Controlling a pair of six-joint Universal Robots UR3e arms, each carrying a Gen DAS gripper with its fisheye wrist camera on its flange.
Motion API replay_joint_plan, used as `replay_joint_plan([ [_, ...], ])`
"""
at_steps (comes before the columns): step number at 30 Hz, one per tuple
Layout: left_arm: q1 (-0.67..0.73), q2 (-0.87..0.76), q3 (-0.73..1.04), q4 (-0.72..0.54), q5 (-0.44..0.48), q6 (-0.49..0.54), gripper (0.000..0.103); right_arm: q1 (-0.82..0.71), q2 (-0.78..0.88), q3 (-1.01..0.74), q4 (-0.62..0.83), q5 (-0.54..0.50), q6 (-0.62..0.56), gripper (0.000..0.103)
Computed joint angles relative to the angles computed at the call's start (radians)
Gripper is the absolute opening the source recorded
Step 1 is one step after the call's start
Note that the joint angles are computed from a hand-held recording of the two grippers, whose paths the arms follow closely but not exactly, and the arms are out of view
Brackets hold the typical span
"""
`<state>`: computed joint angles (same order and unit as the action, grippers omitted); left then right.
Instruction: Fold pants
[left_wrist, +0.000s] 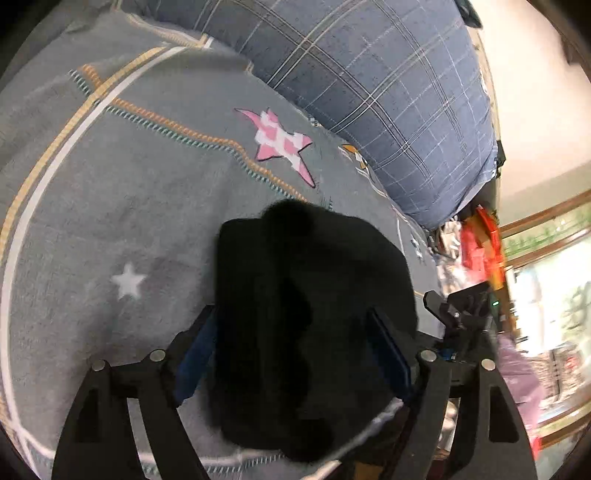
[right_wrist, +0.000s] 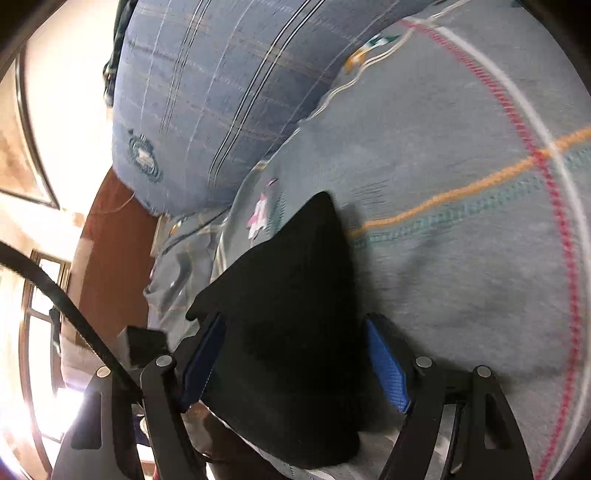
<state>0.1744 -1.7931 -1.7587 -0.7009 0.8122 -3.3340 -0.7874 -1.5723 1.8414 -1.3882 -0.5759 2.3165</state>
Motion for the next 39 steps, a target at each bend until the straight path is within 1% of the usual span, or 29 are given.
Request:
replay_joint_plan([
  [1, -0.018, 0.0, 0.024, -0.018, 0.035, -0.005, 0.065, 0.018, 0.0, 0.003, -0.03, -0.002, 0.018, 0.081],
  [2, -0.036, 0.003, 0.049, -0.043, 0.072, -0.01, 0.056, 0.034, -0.006, 0.007, -0.056, -0.008, 0.033, 0.081],
  [3, -0.038, 0.011, 0.058, -0.058, 0.076, -0.002, 0.05, 0.05, -0.019, 0.01, -0.078, -0.023, 0.051, 0.079],
  [4, -0.031, 0.028, 0.046, -0.057, 0.067, 0.006, 0.044, 0.059, -0.031, 0.01, -0.079, -0.03, 0.055, 0.07],
  [5, -0.02, 0.05, 0.031, -0.065, 0.058, 0.017, 0.042, 0.06, -0.047, 0.007, -0.06, -0.033, 0.041, 0.064],
  [6, -0.006, 0.078, 0.009, -0.069, 0.043, 0.016, 0.041, 0.049, -0.057, -0.014, 0.016, -0.023, -0.006, 0.049],
  [7, 0.007, 0.101, -0.013, -0.061, 0.024, 0.014, 0.041, 0.038, -0.053, -0.04, 0.094, -0.009, -0.048, 0.039],
  [8, 0.013, 0.112, -0.022, -0.053, 0.011, 0.007, 0.041, 0.025, -0.052, -0.074, 0.193, 0.009, -0.097, 0.039],
  [11, 0.012, 0.113, 0.017, -0.022, -0.012, -0.047, 0.041, 0.022, -0.076, -0.128, 0.274, 0.034, -0.13, 0.039],
  [13, 0.018, 0.082, 0.073, -0.031, -0.029, -0.063, 0.041, 0.032, -0.054, -0.194, 0.313, 0.066, -0.133, 0.039],
  [14, 0.013, 0.046, 0.122, -0.034, -0.034, -0.078, 0.041, 0.039, -0.041, -0.221, 0.303, 0.077, -0.119, 0.039],
  [16, -0.007, -0.033, 0.237, -0.05, -0.01, -0.097, 0.041, 0.06, -0.011, -0.255, 0.225, 0.094, -0.045, 0.039],
  [18, -0.048, -0.149, 0.395, -0.08, 0.05, -0.122, 0.041, 0.091, 0.043, -0.288, 0.103, 0.106, 0.063, 0.039],
  [19, -0.057, -0.203, 0.462, -0.102, 0.065, -0.135, 0.042, 0.116, 0.074, -0.284, -0.029, 0.098, 0.158, 0.039],
  [20, -0.064, -0.25, 0.516, -0.127, 0.078, -0.144, 0.043, 0.137, 0.098, -0.283, -0.123, 0.087, 0.228, 0.039],
  [22, -0.069, -0.355, 0.632, -0.226, 0.118, -0.166, 0.045, 0.179, 0.169, -0.292, -0.296, 0.044, 0.357, 0.042],
  [23, -0.062, -0.388, 0.639, -0.239, 0.118, -0.198, 0.049, 0.211, 0.216, -0.297, -0.407, -0.016, 0.441, 0.045],
  [24, -0.037, -0.387, 0.603, -0.22, 0.055, -0.213, 0.05, 0.234, 0.238, -0.291, -0.493, -0.083, 0.503, 0.051],
  [25, -0.022, -0.363, 0.563, -0.203, 0.027, -0.213, 0.05, 0.246, 0.249, -0.29, -0.526, -0.123, 0.531, 0.061],
  [26, -0.016, -0.338, 0.545, -0.21, 0.027, -0.201, 0.049, 0.241, 0.247, -0.278, -0.53, -0.128, 0.535, 0.065],
  [27, -0.007, -0.281, 0.499, -0.2, 0.037, -0.177, 0.048, 0.221, 0.227, -0.256, -0.513, -0.103, 0.512, 0.066],
  [29, 0.005, -0.207, 0.458, -0.188, 0.037, -0.134, 0.048, 0.184, 0.148, -0.201, -0.525, -0.097, 0.48, 0.067],
  [32, 0.016, -0.165, 0.479, -0.128, 0.012, -0.15, 0.049, 0.125, 0.015, -0.14, -0.508, -0.061, 0.406, 0.068],
  [33, 0.013, -0.186, 0.512, -0.113, -0.001, -0.164, 0.052, 0.106, -0.024, -0.121, -0.486, -0.031, 0.385, 0.068],
  [34, 0.005, -0.217, 0.556, -0.106, -0.008, -0.184, 0.058, 0.099, -0.045, -0.116, -0.461, -0.008, 0.371, 0.068],
  [36, -0.024, -0.32, 0.689, -0.116, -0.011, -0.236, 0.06, 0.099, -0.083, -0.098, -0.414, 0.041, 0.342, 0.068],
  [37, -0.037, -0.366, 0.737, -0.126, -0.008, -0.243, 0.061, 0.108, -0.087, -0.092, -0.4, 0.054, 0.33, 0.068],
  [38, -0.049, -0.406, 0.78, -0.15, 0.011, -0.243, 0.061, 0.139, -0.081, -0.091, -0.401, 0.06, 0.335, 0.068],
  [39, -0.071, -0.457, 0.847, -0.2, 0.063, -0.247, 0.061, 0.159, -0.068, -0.088, -0.416, 0.051, 0.341, 0.069],
])
